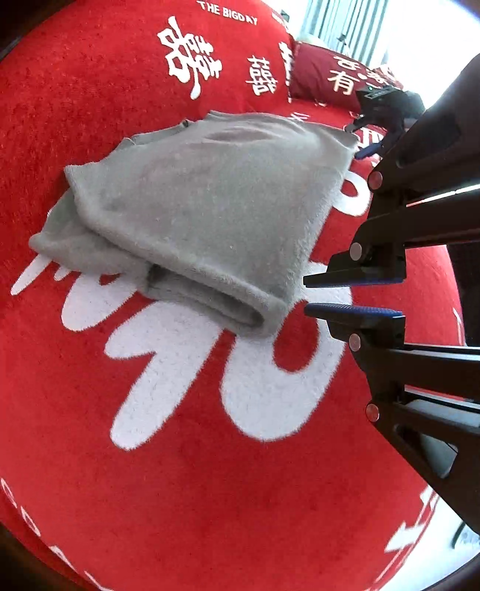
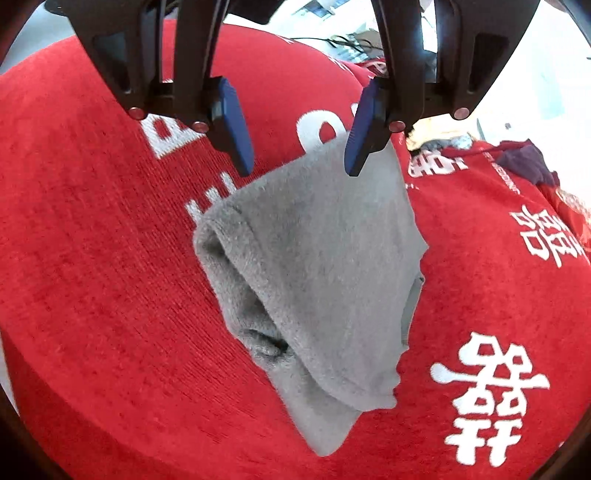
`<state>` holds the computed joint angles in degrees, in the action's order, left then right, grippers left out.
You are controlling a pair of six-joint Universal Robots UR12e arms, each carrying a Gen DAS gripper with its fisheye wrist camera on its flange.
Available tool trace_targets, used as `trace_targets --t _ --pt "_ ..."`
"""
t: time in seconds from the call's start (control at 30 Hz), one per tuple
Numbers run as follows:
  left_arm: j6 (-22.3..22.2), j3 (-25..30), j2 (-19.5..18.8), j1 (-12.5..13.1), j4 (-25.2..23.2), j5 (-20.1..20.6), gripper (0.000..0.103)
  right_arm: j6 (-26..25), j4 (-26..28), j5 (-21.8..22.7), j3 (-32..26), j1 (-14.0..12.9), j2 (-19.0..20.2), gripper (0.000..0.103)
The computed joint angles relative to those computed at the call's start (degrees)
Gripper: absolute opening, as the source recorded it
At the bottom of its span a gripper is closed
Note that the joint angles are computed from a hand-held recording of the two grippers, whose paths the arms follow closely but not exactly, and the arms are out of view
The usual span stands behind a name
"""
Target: Fold small clothes
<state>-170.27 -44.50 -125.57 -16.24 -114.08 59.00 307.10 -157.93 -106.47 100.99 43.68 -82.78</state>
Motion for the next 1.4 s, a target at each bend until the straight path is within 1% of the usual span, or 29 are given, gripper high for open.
trace_targets --t 0.1,0.23,0.3,0.37,0.43,0.47,0.5,0.53,0.57,0.6,0.63,0.7,0.77,0.8,0.83,0.87,0.93,0.97,1.0,1.07,1.13,1.17,1.2,1.23,1.27,1.3,1.33,1.37,1.4 --pt "-4.4 -2.0 0.4 -0.2 3.4 -3.5 0.008 1.4 -0.5 -1.8 0.4 0.4 0.0 0.056" --pt "-8.3 -3.3 0.4 -0.5 6.5 -6.3 0.008 2.8 -1.7 -4.6 0.9 0.7 0.2 0.056" --pt "-12.1 -5.0 0.9 -0.4 9.4 -8.5 0.008 3.3 -2.8 -6.5 1.2 0.7 0.5 0.056" --pt "-15.1 -6.0 1.1 -0.8 12.0 -8.7 0.008 3.4 -4.2 -7.5 1.4 0.6 0.9 0.056" --pt "-16.6 -7.0 1.6 -1.1 14.9 -7.5 0.008 3.4 -5.0 -7.4 1.5 0.4 1.2 0.056" --pt "-16.4 -7.2 1.8 -1.4 16.0 -6.2 0.008 3.4 -4.9 -7.0 1.4 0.1 1.2 0.055" --pt "-15.7 -7.2 2.1 -1.7 17.4 -4.3 0.007 3.5 -3.7 -5.7 1.2 -0.3 1.0 0.041" --pt "-14.9 -7.6 2.5 -1.9 19.0 -3.1 0.001 3.2 -1.6 -3.3 0.9 -0.9 0.6 0.026" --pt "-13.6 -7.5 2.8 -2.1 20.5 -1.6 0.000 1.9 1.2 -0.9 0.4 -1.6 0.1 0.008" --pt "-12.8 -7.3 3.0 -2.1 21.2 -0.9 0.000 -0.5 3.0 0.4 -0.1 -2.1 -0.3 0.008" --pt "-12.1 -7.3 3.2 -2.0 22.3 -0.8 0.000 -4.3 4.7 1.6 -1.0 -2.6 -0.7 0.008" --pt "-10.6 -6.9 3.6 -1.8 23.6 -1.3 0.000 -9.6 6.6 2.4 -2.2 -3.1 -1.2 0.008" --pt "-8.6 -6.4 3.8 -1.7 22.8 -1.7 0.000 -12.0 6.2 2.2 -2.5 -3.2 -1.6 0.008" --pt "-7.3 -6.0 3.8 -1.8 22.0 -1.1 0.000 -13.0 6.3 2.3 -2.7 -3.3 -1.8 0.008" --pt "-5.4 -5.7 3.8 -2.0 20.9 0.5 0.000 -13.3 6.2 2.5 -2.7 -3.3 -2.0 0.008" --pt "-4.7 -5.6 3.8 -2.2 20.3 2.0 0.000 -13.1 5.8 2.8 -2.4 -3.3 -2.1 0.008" --pt "-4.9 -5.5 3.7 -2.4 19.7 5.3 0.001 -12.7 5.1 3.7 -1.8 -3.3 -2.2 0.008" --pt "-5.2 -5.5 3.6 -2.5 19.5 6.1 0.001 -12.5 4.1 3.8 -1.4 -3.2 -2.1 0.008" --pt "-5.5 -5.6 3.6 -2.4 19.3 6.8 0.001 -12.1 2.8 3.9 -1.1 -3.2 -1.9 0.012" --pt "-5.7 -6.0 3.6 -2.4 19.5 8.3 0.001 -11.1 3.5 4.6 -1.0 -3.2 -1.8 0.012" --pt "-5.6 -6.1 3.5 -2.3 18.9 8.6 0.001 -9.6 2.6 4.9 -0.5 -2.9 -1.5 0.017" --pt "-5.7 -6.2 3.5 -2.3 18.5 8.3 0.001 -8.9 2.5 5.0 -0.5 -2.9 -1.3 0.024" --pt "-5.8 -6.3 3.4 -2.1 18.1 8.0 0.004 -8.2 2.1 5.1 -0.3 -2.7 -1.1 0.035" --pt "-6.0 -6.4 3.4 -2.0 17.9 7.0 0.025 -7.5 1.6 5.2 -0.2 -2.5 -0.9 0.041" --pt "-6.0 -6.7 3.6 -1.8 17.9 5.3 0.042 -7.0 1.6 5.2 -0.2 -2.4 -0.8 0.049" --pt "-6.1 -7.1 3.8 -1.7 18.1 4.2 0.081 -6.7 1.3 5.4 -0.2 -2.3 -0.6 0.049" --pt "-6.6 -7.1 3.9 -2.0 18.8 5.6 0.103 -6.5 1.4 5.8 -0.2 -2.2 -0.5 0.049" --pt "-7.1 -7.8 4.4 -2.3 20.8 7.7 0.102 -6.4 1.5 6.1 -0.3 -2.2 -0.4 0.049" --pt "-6.8 -7.9 4.4 -2.3 20.8 7.5 0.102 -6.4 1.4 6.4 -0.3 -2.2 -0.3 0.049"
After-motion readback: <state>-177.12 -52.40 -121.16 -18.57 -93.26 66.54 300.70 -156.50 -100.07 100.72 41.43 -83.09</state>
